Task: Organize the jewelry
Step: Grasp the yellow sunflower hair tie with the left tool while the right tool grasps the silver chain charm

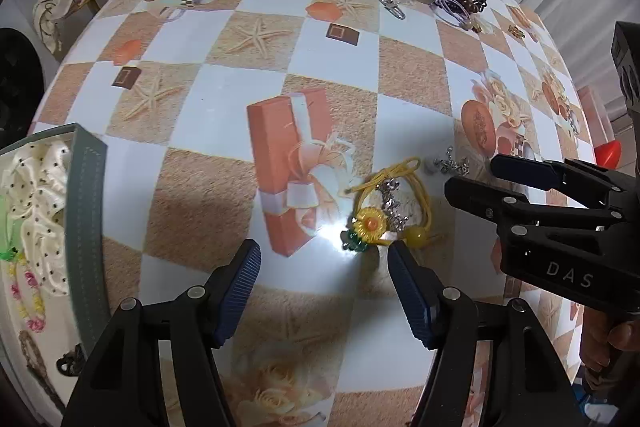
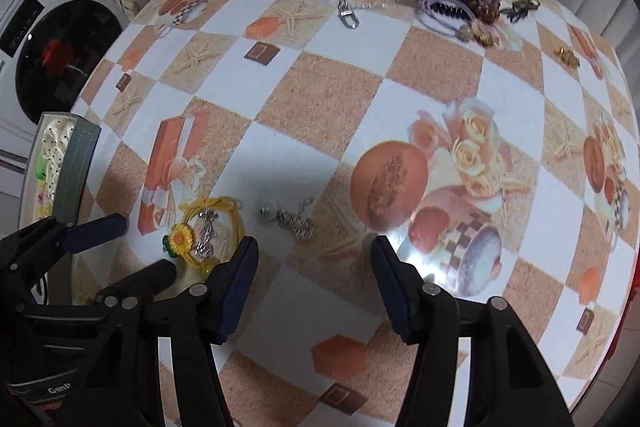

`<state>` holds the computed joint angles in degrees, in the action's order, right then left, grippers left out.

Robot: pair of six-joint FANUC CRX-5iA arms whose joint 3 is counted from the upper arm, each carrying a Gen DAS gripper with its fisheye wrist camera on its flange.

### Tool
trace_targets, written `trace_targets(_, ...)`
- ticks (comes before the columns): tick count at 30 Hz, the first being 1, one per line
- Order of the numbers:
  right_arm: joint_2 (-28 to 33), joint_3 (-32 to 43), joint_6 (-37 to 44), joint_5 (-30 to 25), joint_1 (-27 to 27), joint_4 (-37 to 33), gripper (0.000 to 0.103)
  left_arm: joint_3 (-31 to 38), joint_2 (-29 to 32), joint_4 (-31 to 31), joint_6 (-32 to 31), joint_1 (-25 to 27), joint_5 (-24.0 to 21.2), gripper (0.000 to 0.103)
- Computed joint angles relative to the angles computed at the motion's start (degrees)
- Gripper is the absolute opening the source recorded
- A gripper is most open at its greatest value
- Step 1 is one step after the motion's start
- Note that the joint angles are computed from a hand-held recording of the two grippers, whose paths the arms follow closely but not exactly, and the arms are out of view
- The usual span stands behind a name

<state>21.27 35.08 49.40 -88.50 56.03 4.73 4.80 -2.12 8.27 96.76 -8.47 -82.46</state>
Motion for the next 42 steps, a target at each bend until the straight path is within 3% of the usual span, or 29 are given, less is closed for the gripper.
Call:
trace_targets(3,0.02,-0.26,0.55,0.73,0.0,0.49,0.059,-0.38,0.01,0.62,-0.39,0.02,1.12,0.072)
trace_targets(6,0.44,-0.13,1.76,1.08,0.36,1.55,0.053,-0.21,0.34,0.55,-0.96,-0.29,1.49,0.063)
trace_targets(13,0.98,-0.94,2.1,0.39,1.42,6.14,0.013,0.44,0.99,-0.04,-1.89,-1.25,2.28,0.063)
trace_targets(14,0.64,-1.19,1.53,0.67,0.99,5.61,0.012,0.37,0.91,-0.08,-1.86,-1.3,2.37,0.057)
trace_targets(15,0.28,-1.36,1.0,1.05,0.56,4.77,0.012,0.44,0.96,-0.05,-1.96,-1.41,2.44,0.052)
trace_targets(17,-0.2,-1.59,-0.19,1.41,0.04,3.6,0.012,0.65,1.24,0.37,-2.16,-1.58,2.38,0.052)
trace_targets(19,-0.6,-1.9,-1.03,1.7,-0.07,3.03,0.012,0.89,1.52,0.64,-2.38,-1.9,2.39,0.04)
trace_targets(21,-1.26,-2.41,-2.25,2.21,-0.26,2.03,0.012,1.17,1.77,0.66,-2.46,-2.22,2.38,0.038)
trace_targets(22,-1.61,-2.65,-2.86,2.45,-0.45,1.38,0.012,1.04,1.75,1.01,-2.64,-2.16,2.51,0.026)
trace_targets(23,-2.0,-2.91,-3.65,2.68,-0.65,0.68,0.012,0.96,1.79,1.36,-2.85,-2.11,2.56,0.024)
trace_targets(32,-5.55,-5.96,-9.29,3.73,-2.09,-2.71,0.012,0.27,0.48,3.67,-2.69,-1.34,3.93,0.024)
trace_targets(42,-8.17,-6.85,-12.83,2.82,-1.93,-4.46,0.012,1.69,-1.05,4.28,-1.69,-0.99,1.74,0.024)
